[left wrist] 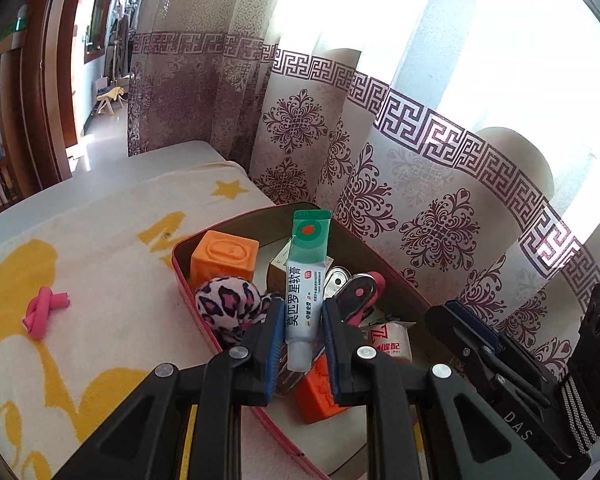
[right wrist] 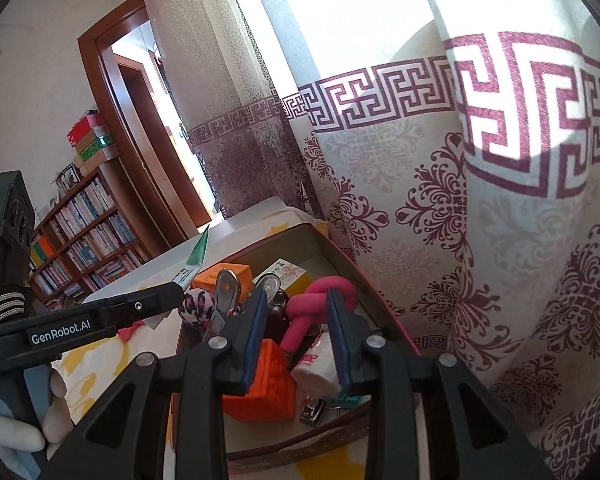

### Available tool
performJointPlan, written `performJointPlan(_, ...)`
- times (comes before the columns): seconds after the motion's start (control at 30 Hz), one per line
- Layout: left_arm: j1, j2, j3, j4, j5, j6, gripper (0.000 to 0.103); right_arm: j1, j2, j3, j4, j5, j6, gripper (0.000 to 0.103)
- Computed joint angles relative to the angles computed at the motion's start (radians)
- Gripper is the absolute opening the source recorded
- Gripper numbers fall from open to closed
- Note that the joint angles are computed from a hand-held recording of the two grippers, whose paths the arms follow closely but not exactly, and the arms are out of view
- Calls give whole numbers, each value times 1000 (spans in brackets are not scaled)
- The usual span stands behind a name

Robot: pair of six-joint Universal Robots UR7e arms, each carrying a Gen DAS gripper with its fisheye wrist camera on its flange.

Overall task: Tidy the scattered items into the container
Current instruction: 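Open both tools to drop the roller and tube into the tin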

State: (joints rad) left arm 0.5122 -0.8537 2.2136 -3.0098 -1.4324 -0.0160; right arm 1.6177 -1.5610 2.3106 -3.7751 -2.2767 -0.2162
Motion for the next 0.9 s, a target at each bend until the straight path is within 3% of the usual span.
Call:
performJointPlan(0.07,9,-1,2,8,-6,-7,21,-6,-7,6,9,11,14,52)
performJointPlan(0.13,23,-4,4,18,-15,-19,33,-7,-6,7,-1,19,19,61)
performJointPlan(0.2,33,-11,19,-14,-7,-34,74,-6,-2,6,-1,24,22,62)
performJointPlan(0.4,60,-59,46,-41,30,-40,76,3,16,4,-2,21,20,63)
performJointPlan(0.67,96,-115,91,-44,195,-42,76,33,56,-10,-17,12,9,69)
performJointPlan(0.77,124,-140,105,-39,244,-40,76,48,77,-17,-31,7,3,77)
performJointPlan(0.9,172,-184,122,-30,297,-38,76,74,106,-35,-32,-2,-10,79)
